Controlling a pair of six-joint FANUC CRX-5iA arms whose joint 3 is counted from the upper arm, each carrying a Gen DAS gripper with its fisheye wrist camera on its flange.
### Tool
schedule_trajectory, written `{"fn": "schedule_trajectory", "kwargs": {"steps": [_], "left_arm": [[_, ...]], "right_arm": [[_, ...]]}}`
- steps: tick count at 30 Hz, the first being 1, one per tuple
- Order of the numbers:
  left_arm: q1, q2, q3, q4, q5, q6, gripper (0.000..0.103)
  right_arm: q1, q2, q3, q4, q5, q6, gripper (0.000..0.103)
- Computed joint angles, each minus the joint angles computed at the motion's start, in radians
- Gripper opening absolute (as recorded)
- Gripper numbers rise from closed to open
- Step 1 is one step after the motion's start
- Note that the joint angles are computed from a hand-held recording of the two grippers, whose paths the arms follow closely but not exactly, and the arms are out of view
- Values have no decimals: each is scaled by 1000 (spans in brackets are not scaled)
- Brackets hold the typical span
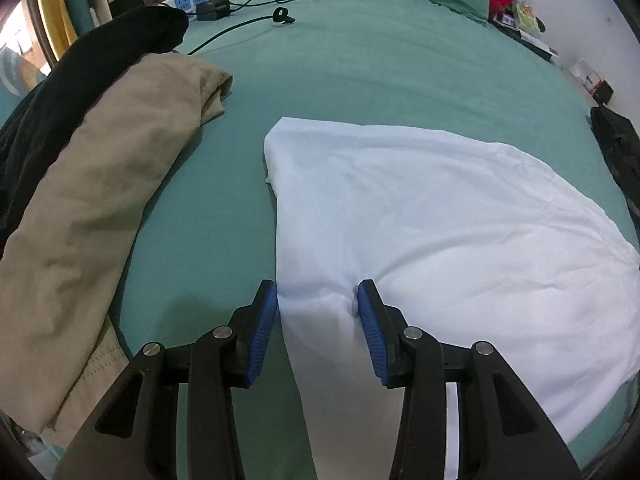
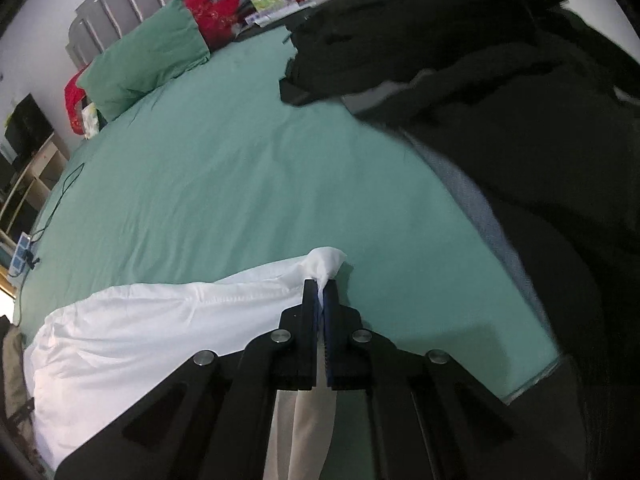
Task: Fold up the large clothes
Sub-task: 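Pinch the jacket corner with both grippers and tuck it into the bundle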
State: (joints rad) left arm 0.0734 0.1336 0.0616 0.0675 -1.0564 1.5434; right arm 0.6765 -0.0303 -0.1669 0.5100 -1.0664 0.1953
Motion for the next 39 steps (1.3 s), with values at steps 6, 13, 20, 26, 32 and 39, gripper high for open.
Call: {"fn": "schedule_trajectory", "kwargs": {"steps": [6,13,20,26,32,39], "left_arm": [[37,-47,-58,78,25,-59,45],[82,-161,-186,181,75,-139,45],[90,-190,-270,260,49,-203,45],[92,-194,-288,268,33,-226,10],[128,-269,-315,253,46,-228,3],[156,-269,-334,247,-19,-219,4]], "right_arm": [[29,-25,-10,-20,-30,-5,42],[174,-158,-127,22,-56,-191,56],[365,-275,-255,37,-42,-398,53],[375,-213,-202,-19,-70,-268,9],[387,-188,-153,-20,-196,-218,6],[414,-189,-147,-35,-255,-204,7]]}}
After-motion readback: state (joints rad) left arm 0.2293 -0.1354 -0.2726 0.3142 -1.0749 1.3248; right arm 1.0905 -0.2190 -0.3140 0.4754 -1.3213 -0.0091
